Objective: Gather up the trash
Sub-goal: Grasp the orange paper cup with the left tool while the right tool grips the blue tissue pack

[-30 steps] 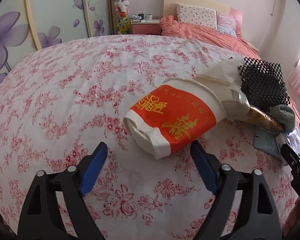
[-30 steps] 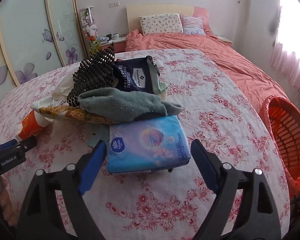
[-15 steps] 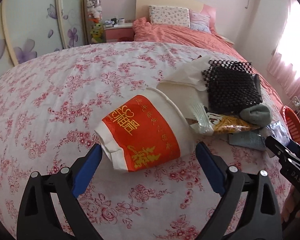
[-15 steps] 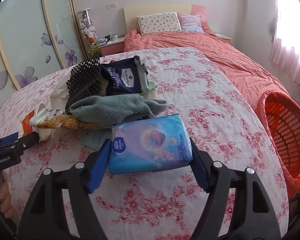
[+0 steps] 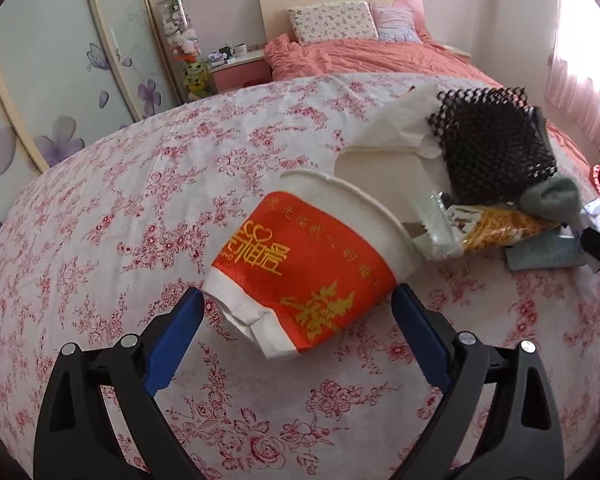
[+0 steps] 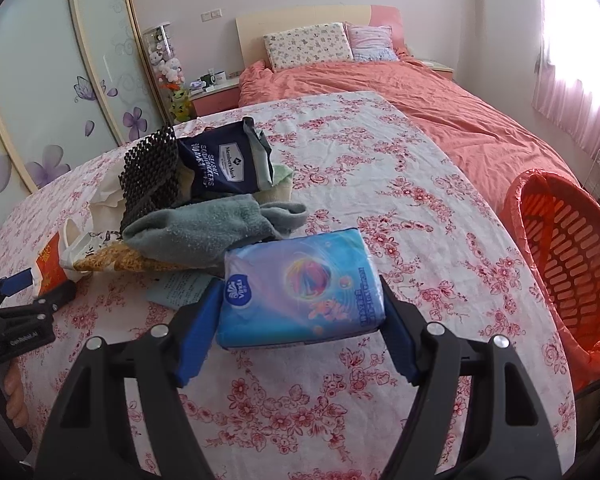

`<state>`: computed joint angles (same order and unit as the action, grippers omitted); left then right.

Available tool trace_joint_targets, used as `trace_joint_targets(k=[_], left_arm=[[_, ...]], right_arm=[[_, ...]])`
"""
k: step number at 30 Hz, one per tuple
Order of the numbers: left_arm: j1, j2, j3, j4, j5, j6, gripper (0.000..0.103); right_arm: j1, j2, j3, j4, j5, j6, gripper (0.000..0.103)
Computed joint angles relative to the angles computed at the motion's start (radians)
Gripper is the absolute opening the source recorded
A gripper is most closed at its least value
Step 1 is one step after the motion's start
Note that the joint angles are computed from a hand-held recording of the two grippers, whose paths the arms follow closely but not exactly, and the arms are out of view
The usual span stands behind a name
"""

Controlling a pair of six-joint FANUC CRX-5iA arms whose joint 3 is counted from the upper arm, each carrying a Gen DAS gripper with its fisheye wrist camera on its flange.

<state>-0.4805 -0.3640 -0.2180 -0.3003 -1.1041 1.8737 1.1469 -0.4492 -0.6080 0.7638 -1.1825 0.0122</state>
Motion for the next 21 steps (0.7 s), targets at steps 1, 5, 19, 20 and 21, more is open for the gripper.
trace_joint_targets(k=[1, 5, 19, 20, 21], left_arm=[[0.007, 0.002, -0.002, 0.006, -0.001, 0.006, 0.088], [0.044, -0.008, -0.019, 0.054, 0.023, -0.002, 0.084], [0.078, -0.024, -0.044, 0.079, 0.092, -0.036, 0.063], [0.077, -0.027, -0.045, 0.074, 0.093, -0.033, 0.061], [0.076, -0.031, -0.045, 0.069, 0.094, -0.029, 0.049]], right_arm=[[-0.001, -0.001, 0.000, 0.000, 0.001, 0.001, 0.071], [-0.004, 0.001, 0.001, -0.002, 0.007, 0.000, 0.071], [-0.006, -0.005, -0.002, -0.003, 0.013, 0.003, 0.071], [-0.005, -0.006, -0.003, -0.002, 0.011, 0.001, 0.071], [-0.002, -0.008, -0.005, -0.002, 0.008, -0.004, 0.071]])
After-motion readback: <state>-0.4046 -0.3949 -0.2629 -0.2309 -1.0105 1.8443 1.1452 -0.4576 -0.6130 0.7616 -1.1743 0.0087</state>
